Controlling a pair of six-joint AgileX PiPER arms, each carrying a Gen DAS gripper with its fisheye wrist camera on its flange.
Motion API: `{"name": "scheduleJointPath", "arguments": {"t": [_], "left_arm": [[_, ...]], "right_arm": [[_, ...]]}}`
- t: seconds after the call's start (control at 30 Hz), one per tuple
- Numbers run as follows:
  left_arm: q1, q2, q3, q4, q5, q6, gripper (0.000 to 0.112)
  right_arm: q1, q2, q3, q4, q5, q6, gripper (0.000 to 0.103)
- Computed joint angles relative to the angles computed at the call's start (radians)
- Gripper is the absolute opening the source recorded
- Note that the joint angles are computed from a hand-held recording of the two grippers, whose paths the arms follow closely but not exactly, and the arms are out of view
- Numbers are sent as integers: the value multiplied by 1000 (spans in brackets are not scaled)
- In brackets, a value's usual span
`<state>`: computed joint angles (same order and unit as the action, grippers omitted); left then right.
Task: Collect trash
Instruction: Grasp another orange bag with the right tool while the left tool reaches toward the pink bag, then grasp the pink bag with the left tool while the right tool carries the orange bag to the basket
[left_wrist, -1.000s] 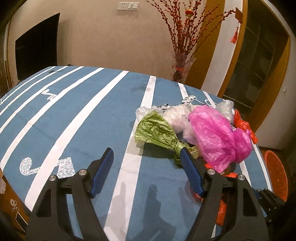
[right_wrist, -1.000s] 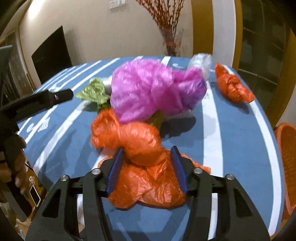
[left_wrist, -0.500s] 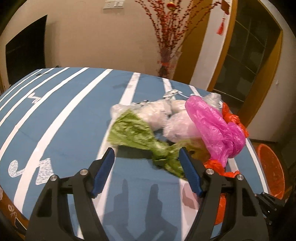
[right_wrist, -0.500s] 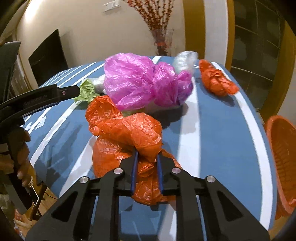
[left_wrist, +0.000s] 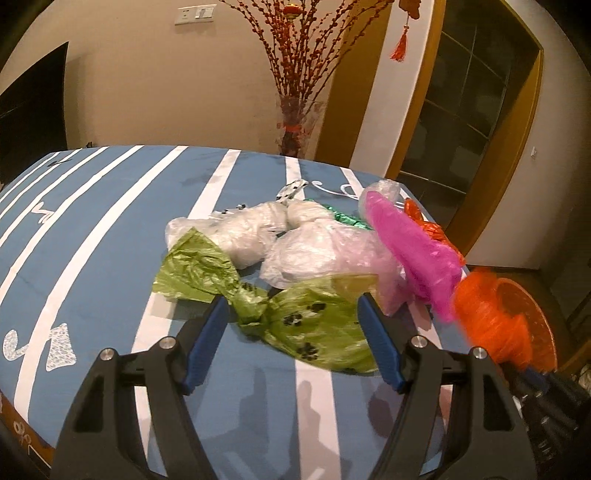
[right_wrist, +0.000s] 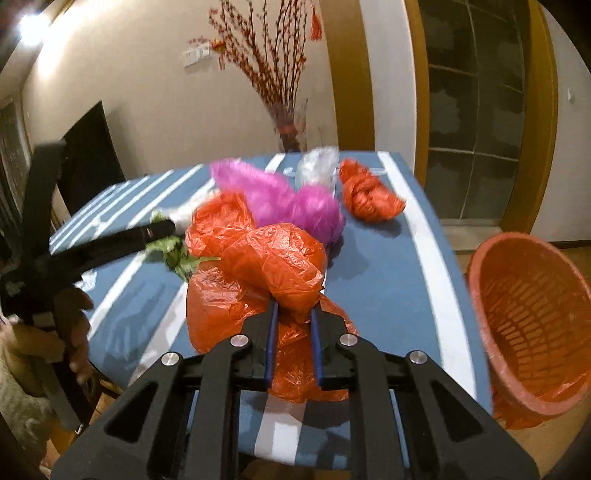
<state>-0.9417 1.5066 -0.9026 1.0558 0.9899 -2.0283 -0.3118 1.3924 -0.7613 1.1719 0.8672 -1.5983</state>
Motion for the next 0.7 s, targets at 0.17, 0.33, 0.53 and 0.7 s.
{"name": "scheduleJointPath", "arguments": {"t": [0.17,0.33,0.53,0.7], "left_arm": [[-9,6,-24,7,3,13,71],[2,43,-90,8,-22,65,71],[17,167,-266,-24,-63,213,71],[30,313,-456,-83,-67,366,71]], "right_arm": [[-68,-18,-38,14,56,18,15],[-117,-3,-70,41,36,18,15],[-190,60,-103,43,5,31,15],[-248,105,-134,22,2,44,15]]}}
